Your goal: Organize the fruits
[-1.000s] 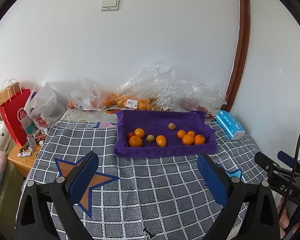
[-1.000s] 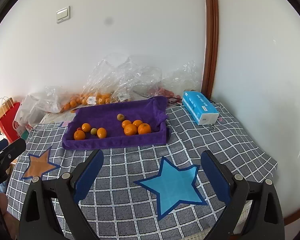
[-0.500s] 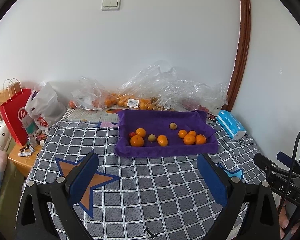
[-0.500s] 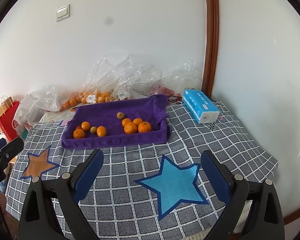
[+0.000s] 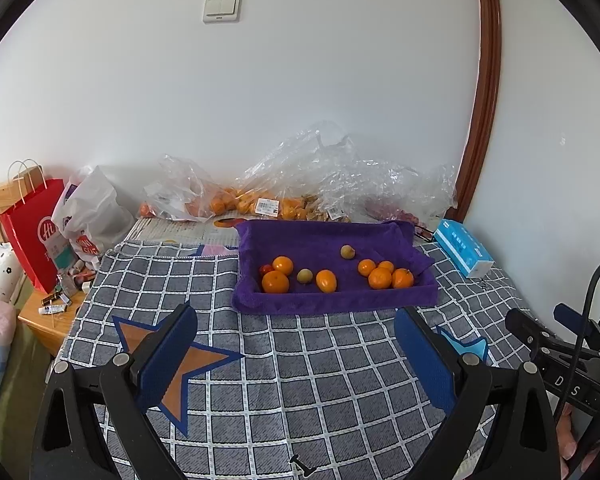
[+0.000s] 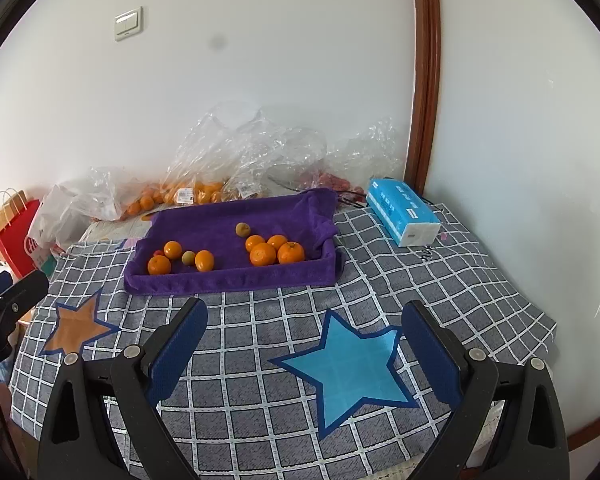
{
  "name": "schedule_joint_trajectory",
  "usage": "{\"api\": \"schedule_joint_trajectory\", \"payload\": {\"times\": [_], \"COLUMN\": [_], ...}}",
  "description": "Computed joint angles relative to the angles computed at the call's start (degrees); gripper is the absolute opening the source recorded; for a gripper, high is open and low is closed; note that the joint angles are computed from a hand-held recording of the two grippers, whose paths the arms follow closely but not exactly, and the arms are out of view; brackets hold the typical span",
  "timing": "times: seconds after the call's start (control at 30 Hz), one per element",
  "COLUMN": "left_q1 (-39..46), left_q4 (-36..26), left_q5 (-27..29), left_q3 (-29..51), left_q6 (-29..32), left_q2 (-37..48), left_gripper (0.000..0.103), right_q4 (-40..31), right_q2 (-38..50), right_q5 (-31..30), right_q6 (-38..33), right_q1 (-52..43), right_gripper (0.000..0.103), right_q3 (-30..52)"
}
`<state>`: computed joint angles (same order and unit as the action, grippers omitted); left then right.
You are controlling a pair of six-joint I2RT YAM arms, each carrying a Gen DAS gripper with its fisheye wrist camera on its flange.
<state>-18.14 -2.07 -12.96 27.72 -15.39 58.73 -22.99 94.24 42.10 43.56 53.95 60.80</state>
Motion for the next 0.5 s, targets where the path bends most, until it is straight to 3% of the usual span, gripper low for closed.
{"api": "schedule_joint_trajectory", "payload": {"times": [0.5], "left_q1": [1.66], "left_q4": [-0.31], "left_q5": [1.26], "left_q3": [-0.05], "left_q6": [0.33], "left_q2": [-0.10], "left_gripper": [0.099], "right_q4": [0.13], "right_q2": [0.85], "right_q5": [-0.10], "right_q6": [-0.31], "right_q1": [0.23], "right_gripper": [0.097], "right_q3": [0.79]}}
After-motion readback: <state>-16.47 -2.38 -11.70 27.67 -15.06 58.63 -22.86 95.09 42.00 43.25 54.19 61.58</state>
